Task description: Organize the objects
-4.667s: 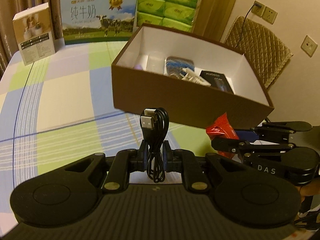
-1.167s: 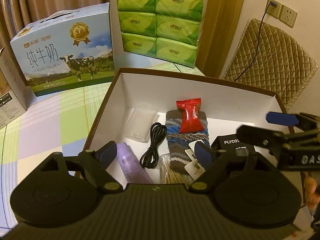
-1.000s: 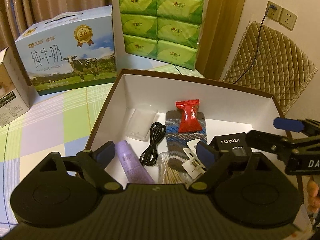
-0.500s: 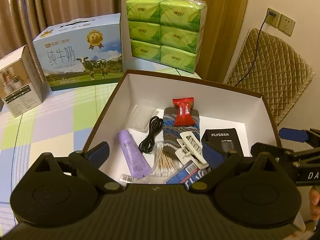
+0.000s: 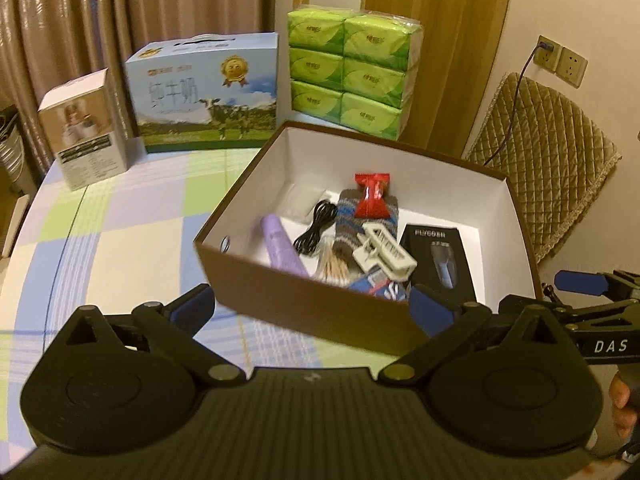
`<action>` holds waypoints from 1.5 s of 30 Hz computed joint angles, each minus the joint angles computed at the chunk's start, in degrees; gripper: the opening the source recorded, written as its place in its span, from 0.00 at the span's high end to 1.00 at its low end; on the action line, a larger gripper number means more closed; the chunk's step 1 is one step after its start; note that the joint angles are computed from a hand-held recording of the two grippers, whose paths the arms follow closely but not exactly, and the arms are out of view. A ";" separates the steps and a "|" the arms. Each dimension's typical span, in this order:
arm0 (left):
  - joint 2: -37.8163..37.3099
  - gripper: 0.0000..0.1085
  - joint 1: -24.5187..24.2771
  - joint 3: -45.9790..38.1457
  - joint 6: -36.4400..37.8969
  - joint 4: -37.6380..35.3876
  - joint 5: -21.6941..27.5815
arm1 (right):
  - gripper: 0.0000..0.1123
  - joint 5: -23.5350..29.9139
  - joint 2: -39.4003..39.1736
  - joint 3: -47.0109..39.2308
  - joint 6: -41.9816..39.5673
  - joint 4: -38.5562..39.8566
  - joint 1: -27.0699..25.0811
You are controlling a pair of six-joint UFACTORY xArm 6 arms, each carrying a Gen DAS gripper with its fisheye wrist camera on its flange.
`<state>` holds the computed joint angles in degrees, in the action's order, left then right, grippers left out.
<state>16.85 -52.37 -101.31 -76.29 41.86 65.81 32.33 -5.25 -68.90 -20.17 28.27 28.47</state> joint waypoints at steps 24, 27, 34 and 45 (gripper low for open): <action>-22.46 0.06 -12.19 25.72 -9.43 -3.30 5.04 | 0.10 4.67 -22.34 19.71 30.59 -21.23 13.89; -25.18 0.06 -13.88 28.54 -10.77 -3.70 5.68 | 0.10 5.48 -24.14 21.10 34.29 -23.72 16.43; -30.73 0.06 -17.77 34.11 -14.64 -4.13 7.52 | 0.10 6.65 -27.36 23.37 42.04 -29.50 21.26; -34.21 0.06 -24.16 36.83 -18.43 -3.80 12.31 | 0.10 7.60 -30.85 25.48 50.50 -35.45 26.71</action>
